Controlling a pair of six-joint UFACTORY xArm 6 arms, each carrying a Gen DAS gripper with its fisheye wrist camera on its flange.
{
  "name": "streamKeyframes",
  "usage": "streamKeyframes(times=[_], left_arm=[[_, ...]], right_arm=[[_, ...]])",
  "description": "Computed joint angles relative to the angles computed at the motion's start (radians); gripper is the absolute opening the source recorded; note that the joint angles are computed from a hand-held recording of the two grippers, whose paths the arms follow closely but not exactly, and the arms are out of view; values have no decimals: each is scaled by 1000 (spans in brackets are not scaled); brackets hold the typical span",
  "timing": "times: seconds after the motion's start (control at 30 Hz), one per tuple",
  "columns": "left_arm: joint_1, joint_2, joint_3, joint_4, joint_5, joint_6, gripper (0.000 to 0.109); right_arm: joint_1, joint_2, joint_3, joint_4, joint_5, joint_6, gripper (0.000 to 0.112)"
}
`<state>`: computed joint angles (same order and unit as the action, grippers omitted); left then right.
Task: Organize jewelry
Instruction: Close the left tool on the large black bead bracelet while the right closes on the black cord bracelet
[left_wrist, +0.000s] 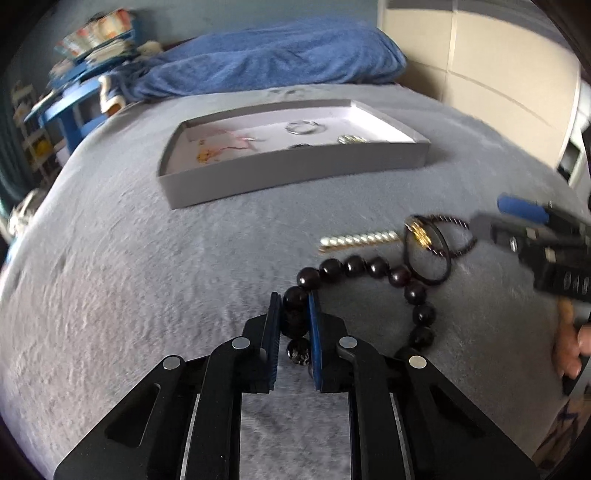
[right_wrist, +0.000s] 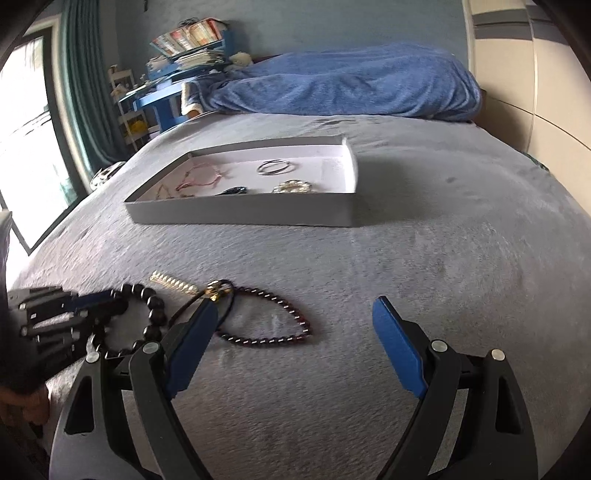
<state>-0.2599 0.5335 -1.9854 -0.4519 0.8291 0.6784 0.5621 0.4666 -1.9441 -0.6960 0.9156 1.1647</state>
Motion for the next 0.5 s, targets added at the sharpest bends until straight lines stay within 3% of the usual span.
streamKeyframes(times=[0.23, 0.5], left_arm=[[56, 84, -130, -14, 49, -180, 15], [53, 101, -157, -4, 77, -189, 15]], right_arm=[[8, 42, -59, 47, -6, -81, 74], [-1, 140, -200, 158, 1, -189, 64]])
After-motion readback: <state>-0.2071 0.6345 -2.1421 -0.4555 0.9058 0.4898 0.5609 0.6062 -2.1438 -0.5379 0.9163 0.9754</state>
